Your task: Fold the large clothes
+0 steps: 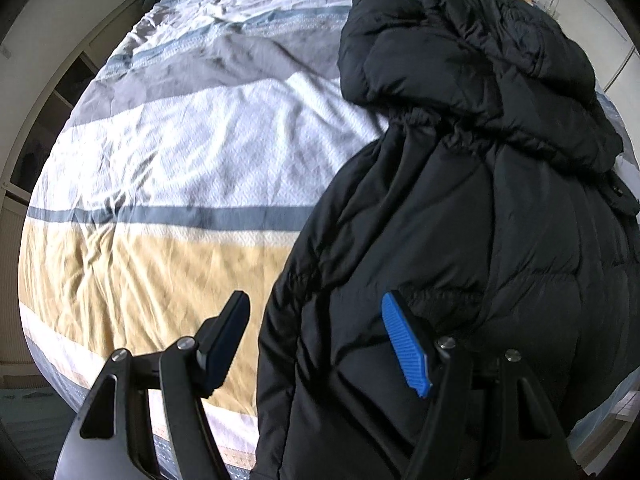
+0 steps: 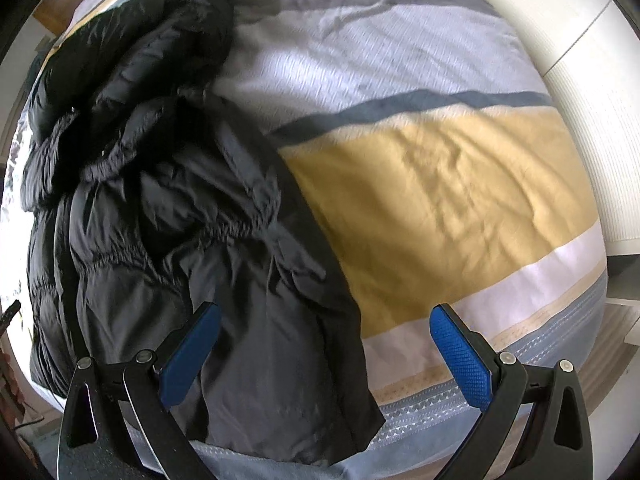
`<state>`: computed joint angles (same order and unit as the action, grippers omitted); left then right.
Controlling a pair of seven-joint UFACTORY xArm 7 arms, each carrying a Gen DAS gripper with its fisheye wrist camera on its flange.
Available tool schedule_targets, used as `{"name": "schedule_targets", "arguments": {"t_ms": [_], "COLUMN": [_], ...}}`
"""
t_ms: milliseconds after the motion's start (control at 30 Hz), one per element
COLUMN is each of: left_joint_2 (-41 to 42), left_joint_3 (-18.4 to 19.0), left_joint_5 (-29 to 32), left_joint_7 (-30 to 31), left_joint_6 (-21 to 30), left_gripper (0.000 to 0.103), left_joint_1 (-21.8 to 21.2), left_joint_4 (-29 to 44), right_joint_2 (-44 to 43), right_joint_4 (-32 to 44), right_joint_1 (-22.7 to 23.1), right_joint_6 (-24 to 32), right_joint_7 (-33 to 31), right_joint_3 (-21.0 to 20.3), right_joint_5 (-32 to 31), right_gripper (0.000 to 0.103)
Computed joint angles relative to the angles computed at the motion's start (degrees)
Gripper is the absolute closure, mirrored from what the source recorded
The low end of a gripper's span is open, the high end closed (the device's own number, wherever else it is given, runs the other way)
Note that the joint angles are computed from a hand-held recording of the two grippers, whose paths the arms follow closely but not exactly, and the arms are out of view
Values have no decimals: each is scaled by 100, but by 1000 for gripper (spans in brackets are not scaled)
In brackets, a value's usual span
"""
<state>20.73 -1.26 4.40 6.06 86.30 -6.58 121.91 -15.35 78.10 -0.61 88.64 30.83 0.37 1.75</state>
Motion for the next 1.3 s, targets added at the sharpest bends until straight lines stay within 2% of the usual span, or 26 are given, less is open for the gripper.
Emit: {"name": "schedule_targets", "arguments": {"t_ms": [733,1100,1300], "left_joint_2": [-737,-964,-1033], "left_joint_3": [-38,-46,-21], "left_joint_5": [-63,-164,-247], "left_joint_7": [-230,-270,-269], "left_joint_6": [-451,-658,-774], "left_gripper": [35,35,29], "left_joint_1": [83,157,229], "left_joint_4": [-1529,-2067,-2283], "right_joint_2": [-333,-305,-46], "right_joint_4": [-843,-1249,-1267], "right_joint_1": [1,70,120], "right_joint_6": [-46,-338,-554], "right_joint_7": [-153,-271,-362], "right_joint_3": [-80,-45,-35], "right_joint_5": [378,556,622], "right_gripper": [1,0,1]}}
